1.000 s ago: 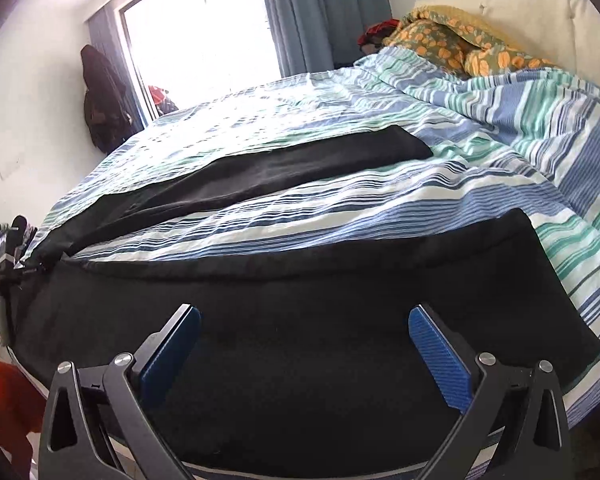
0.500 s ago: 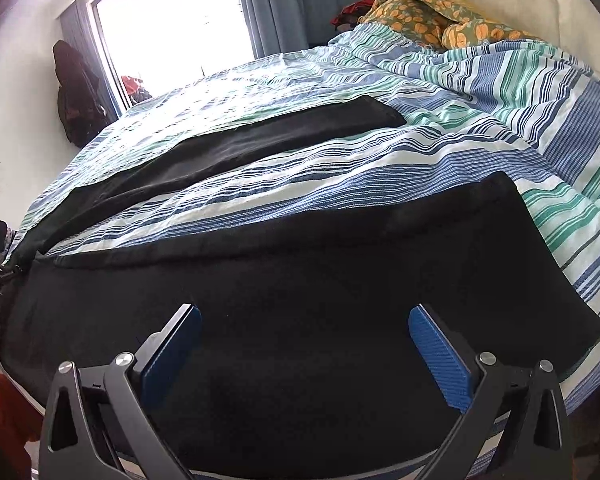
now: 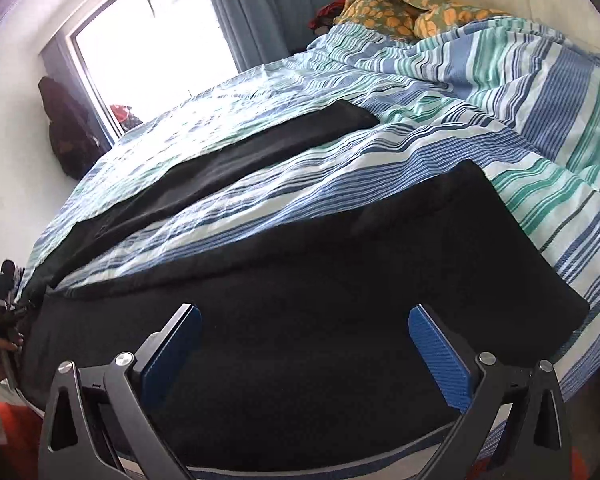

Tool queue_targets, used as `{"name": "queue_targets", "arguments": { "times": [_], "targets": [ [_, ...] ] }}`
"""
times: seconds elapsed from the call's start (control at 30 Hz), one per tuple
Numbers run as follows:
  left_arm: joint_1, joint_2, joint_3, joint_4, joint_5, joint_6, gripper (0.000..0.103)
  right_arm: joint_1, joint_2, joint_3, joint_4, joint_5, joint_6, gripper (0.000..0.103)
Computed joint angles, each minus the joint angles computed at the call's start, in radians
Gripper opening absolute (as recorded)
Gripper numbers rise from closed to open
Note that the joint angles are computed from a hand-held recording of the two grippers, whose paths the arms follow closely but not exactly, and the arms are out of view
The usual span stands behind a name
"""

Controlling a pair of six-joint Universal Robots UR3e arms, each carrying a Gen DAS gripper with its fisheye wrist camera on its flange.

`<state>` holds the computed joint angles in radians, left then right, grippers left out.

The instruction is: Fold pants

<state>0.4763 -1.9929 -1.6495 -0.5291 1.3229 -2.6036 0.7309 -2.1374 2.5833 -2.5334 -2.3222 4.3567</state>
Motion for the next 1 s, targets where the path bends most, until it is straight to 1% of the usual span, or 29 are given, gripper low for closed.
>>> {"name": "queue_targets", "arguments": {
  "times": [0.03,0.07,0.1,0.13,0.17,0.2,0.23,0.27,0.3,0.33,0.37,0.4,0.43,0.47,0.5,0.53,0.57,0.6,0.63,0.67,0.7,0.73,0.8,0.83,0.87,0.93,0.97,1.0],
  "targets": [
    [-0.011,0.026,0.02,-0.053,0.033,-0.016,0.096,-0.002,-0.008,-0.024,0.034,0.002,0.001,0.102],
    [-0.011,0.077,-0.001,-0.056,0.04,-0.051,0.08,-0.013,-0.023,-0.045,0.047,0.017,-0.016,0.102],
    [0.001,0.156,-0.044,-0.054,0.008,-0.081,0.079,-0.029,-0.035,-0.065,0.042,0.04,-0.047,0.102],
    [0.018,0.217,-0.073,-0.062,-0.055,-0.085,0.088,-0.062,-0.042,-0.089,0.017,0.076,-0.105,0.102],
    [0.03,0.267,-0.086,-0.076,-0.148,-0.069,0.103,-0.113,-0.047,-0.103,-0.024,0.125,-0.18,0.102],
    [0.022,0.281,-0.073,-0.095,-0.21,-0.054,0.102,-0.201,-0.041,-0.13,-0.078,0.218,-0.29,0.102],
    [-0.007,0.268,-0.031,-0.123,-0.238,-0.046,0.102,-0.302,-0.028,-0.159,-0.122,0.334,-0.396,0.102],
    [-0.051,0.235,0.024,-0.142,-0.237,-0.055,0.103,-0.394,0.024,-0.205,-0.178,0.45,-0.481,0.102],
    [-0.107,0.185,0.082,-0.142,-0.217,-0.077,0.103,-0.463,0.119,-0.265,-0.261,0.546,-0.539,0.102],
    [-0.146,0.146,0.114,-0.12,-0.195,-0.1,0.103,-0.502,0.224,-0.326,-0.347,0.617,-0.569,0.102],
    [-0.186,0.1,0.142,-0.09,-0.172,-0.125,0.103,-0.546,0.329,-0.406,-0.397,0.705,-0.593,0.102],
    [-0.225,0.043,0.177,-0.072,-0.139,-0.154,0.103,-0.592,0.433,-0.508,-0.401,0.802,-0.626,0.102],
    [-0.251,-0.003,0.205,-0.074,-0.107,-0.177,0.102,-0.605,0.538,-0.604,-0.408,0.852,-0.646,0.102],
    [-0.274,-0.048,0.227,-0.084,-0.07,-0.202,0.102,-0.603,0.643,-0.697,-0.416,0.877,-0.652,0.102],
    [-0.289,-0.09,0.239,-0.093,-0.036,-0.223,0.102,-0.609,0.747,-0.795,-0.404,0.922,-0.663,0.102],
    [-0.301,-0.121,0.223,-0.072,0.002,-0.227,0.102,-0.608,0.851,-0.884,-0.392,0.956,-0.66,0.102],
    [-0.313,-0.134,0.175,-0.006,0.03,-0.19,0.102,-0.612,0.925,-0.953,-0.353,0.997,-0.667,0.102],
    [-0.317,-0.126,0.11,0.09,0.038,-0.152,0.102,-0.618,1.001,-1.028,-0.279,1.037,-0.693,0.101],
    [-0.321,-0.116,0.076,0.137,0.039,-0.151,0.102,-0.621,1.045,-1.062,-0.225,1.046,-0.729,0.097],
    [-0.321,-0.113,0.077,0.132,0.037,-0.154,0.102,-0.628,1.06,-1.055,-0.195,1.023,-0.774,0.093],
    [-0.32,-0.114,0.084,0.12,0.034,-0.156,0.102,-0.65,1.04,-1.005,-0.202,0.994,-0.821,0.084],
    [-0.319,-0.117,0.085,0.122,0.029,-0.157,0.102,-0.679,0.994,-0.913,-0.258,0.974,-0.861,0.08],
    [-0.315,-0.111,0.058,0.154,0.022,-0.156,0.102,-0.787,0.844,-0.704,-0.318,0.925,-0.924,0.08],
    [-0.316,-0.113,0.058,0.162,0.023,-0.156,0.102,-0.892,0.753,-0.599,-0.315,0.948,-0.964,0.08],
    [-0.319,-0.116,0.056,0.175,0.027,-0.157,0.102,-0.996,0.651,-0.494,-0.304,0.947,-0.982,0.08],
    [-0.333,-0.128,0.061,0.195,0.046,-0.165,0.102,-1.206,0.463,-0.363,-0.214,0.901,-1.019,0.079],
    [-0.338,-0.131,0.062,0.2,0.053,-0.167,0.102,-1.311,0.365,-0.318,-0.152,0.917,-1.068,0.079],
    [-0.341,-0.133,0.064,0.201,0.057,-0.168,0.102,-1.407,0.265,-0.291,-0.079,0.934,-1.117,0.076]
  ]
}}
